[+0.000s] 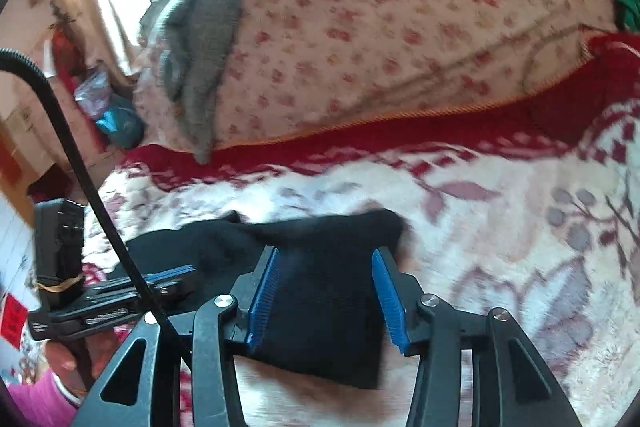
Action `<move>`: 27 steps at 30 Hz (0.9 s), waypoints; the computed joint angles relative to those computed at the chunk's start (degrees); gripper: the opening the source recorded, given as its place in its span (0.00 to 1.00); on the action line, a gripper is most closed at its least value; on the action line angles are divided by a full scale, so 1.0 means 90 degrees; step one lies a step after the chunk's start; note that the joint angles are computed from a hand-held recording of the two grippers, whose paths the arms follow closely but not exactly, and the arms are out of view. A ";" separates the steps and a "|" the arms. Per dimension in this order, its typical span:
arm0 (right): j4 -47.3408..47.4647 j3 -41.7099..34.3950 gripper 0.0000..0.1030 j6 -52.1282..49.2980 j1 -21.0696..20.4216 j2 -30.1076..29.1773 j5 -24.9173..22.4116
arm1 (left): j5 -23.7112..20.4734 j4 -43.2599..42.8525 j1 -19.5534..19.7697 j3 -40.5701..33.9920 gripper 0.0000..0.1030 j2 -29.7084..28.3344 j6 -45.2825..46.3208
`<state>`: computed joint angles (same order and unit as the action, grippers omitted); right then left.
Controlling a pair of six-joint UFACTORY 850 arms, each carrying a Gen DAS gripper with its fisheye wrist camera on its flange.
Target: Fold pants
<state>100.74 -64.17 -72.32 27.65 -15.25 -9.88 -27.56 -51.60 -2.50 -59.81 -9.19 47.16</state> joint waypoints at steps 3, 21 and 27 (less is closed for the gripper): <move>-0.0071 -0.0226 0.45 -0.0153 0.0128 -0.0105 -0.0341 | 0.0255 0.0313 0.0145 0.0160 0.31 0.0226 -0.0391; -0.2882 -0.2567 0.49 0.1899 0.1071 -0.1786 -0.1332 | 0.0515 0.0897 0.1620 0.0793 0.31 0.0956 -0.1435; -0.3495 -0.3220 0.50 0.2530 0.1224 -0.2262 -0.1630 | 0.0177 0.0151 0.2203 0.0952 0.31 0.1022 -0.0912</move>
<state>69.28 -93.15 -49.55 38.67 -35.60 -24.54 -25.97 -50.24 17.32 -51.24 0.02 38.95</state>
